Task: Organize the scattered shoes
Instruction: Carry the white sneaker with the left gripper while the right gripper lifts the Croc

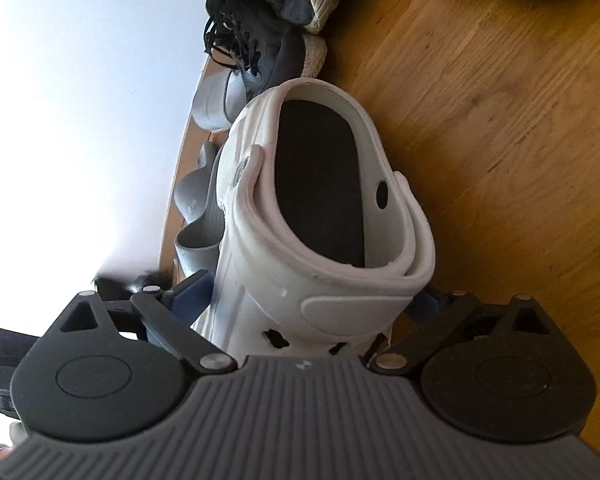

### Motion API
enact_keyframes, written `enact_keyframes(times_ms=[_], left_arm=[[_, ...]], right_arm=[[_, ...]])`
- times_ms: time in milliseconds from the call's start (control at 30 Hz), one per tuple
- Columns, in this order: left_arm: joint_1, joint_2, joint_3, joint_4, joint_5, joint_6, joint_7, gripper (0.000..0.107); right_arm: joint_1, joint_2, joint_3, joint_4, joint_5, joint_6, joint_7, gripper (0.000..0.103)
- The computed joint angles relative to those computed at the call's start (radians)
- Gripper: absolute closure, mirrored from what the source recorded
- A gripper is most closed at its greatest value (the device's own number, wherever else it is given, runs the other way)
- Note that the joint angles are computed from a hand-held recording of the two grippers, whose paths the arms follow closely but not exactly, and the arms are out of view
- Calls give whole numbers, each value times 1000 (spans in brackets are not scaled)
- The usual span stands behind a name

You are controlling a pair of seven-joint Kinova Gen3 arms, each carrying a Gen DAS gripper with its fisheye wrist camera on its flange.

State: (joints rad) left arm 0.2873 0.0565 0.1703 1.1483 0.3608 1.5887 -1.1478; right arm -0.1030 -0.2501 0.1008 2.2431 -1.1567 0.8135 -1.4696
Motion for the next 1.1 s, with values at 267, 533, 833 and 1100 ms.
enact_keyframes(times_ms=[267,533,833,1100], left_arm=[[72,54,-241,-337,-62,319,-35,43],[-281,-80,-226,-269,20,356,-354,19],[-154,-146,-414,145,178,127,-468,19],[-81,-136,-296,283,227,-73,-470,19]], right_arm=[[267,-42,-320,-242,310,99,-323,8],[53,-44,-261,-486,611,225,-619,9],[-204,89,-309,-645,905,244,-811,6],[-513,90,-103,-622,921,228,-548,1]])
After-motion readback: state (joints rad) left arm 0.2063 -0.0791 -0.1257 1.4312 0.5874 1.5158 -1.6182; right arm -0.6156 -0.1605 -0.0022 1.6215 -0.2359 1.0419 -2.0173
